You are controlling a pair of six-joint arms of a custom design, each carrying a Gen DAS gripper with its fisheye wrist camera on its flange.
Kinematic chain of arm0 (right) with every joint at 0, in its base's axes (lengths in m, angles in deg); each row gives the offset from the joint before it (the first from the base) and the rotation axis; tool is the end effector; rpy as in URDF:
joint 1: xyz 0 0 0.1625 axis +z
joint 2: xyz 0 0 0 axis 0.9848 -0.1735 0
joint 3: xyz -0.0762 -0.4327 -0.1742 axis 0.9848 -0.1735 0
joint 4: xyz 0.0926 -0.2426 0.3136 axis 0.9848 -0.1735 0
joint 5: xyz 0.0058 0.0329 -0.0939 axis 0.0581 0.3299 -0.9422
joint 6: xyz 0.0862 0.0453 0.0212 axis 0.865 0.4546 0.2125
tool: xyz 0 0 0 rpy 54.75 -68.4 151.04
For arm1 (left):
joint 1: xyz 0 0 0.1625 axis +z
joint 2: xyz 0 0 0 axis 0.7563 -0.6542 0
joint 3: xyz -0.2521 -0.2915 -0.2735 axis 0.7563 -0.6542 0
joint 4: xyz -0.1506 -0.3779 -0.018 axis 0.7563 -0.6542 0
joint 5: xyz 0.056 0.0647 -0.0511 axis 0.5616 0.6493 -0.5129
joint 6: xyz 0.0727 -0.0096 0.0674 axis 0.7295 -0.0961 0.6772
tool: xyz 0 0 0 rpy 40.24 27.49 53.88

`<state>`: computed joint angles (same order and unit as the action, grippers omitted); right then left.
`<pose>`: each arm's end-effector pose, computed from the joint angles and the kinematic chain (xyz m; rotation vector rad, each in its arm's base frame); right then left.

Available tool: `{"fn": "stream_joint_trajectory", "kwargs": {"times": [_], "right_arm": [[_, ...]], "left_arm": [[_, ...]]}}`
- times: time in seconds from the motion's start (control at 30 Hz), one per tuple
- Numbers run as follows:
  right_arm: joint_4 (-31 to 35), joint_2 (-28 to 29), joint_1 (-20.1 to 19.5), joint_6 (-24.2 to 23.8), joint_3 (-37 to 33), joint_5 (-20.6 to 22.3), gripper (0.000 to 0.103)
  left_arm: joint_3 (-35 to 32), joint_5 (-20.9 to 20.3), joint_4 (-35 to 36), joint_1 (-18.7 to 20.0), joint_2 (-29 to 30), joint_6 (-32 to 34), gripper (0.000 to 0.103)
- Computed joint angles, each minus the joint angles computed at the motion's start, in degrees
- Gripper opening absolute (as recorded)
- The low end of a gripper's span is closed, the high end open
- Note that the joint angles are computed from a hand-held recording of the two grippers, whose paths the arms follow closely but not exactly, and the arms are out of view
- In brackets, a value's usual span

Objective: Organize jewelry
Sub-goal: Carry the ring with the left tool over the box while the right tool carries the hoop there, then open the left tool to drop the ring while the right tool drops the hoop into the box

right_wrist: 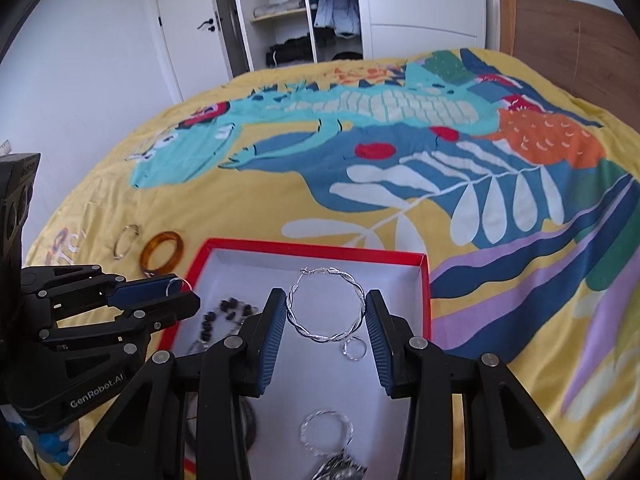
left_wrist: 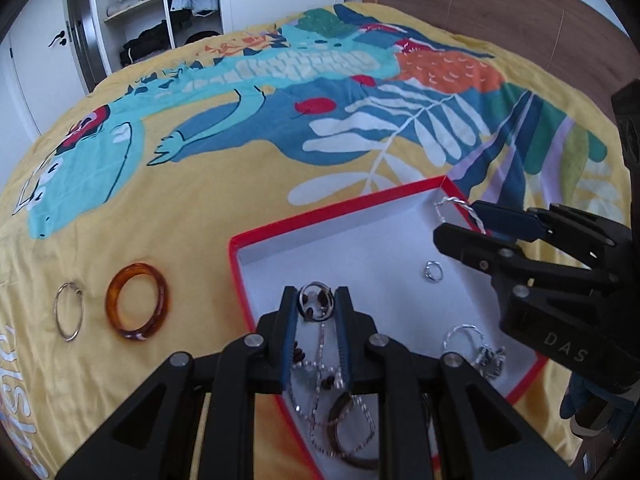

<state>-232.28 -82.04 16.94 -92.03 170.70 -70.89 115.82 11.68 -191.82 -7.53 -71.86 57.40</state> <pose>0.1812 -0.6700 0.3364 0.7998 -2.4618 0.6542 -0.4160 -0.6494 0.0971 0.4456 2.3231 -0.6495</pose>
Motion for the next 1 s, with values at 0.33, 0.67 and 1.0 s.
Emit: {"fn": "stream_joint_trajectory", "kwargs": {"times": [0.33,0.67,1.0], "right_arm": [[5.27,5.59,-2.12,-0.2,-6.59,-2.64,0.04],[5.47,8.36,-1.49,-4.1,-8.09,-7.44,0.041],[4.18,9.1,-1.24,-6.72,-7.61,-9.32,0.041]], "left_arm": [[-4.3,0.02,1.02,2.59,4.14,1.15,0.017],[-4.03,-1.34,0.48,3.75,4.36,-0.72,0.017],[-3.4,-1.33,-0.45,3.82,4.09,-0.47,0.018]]}}
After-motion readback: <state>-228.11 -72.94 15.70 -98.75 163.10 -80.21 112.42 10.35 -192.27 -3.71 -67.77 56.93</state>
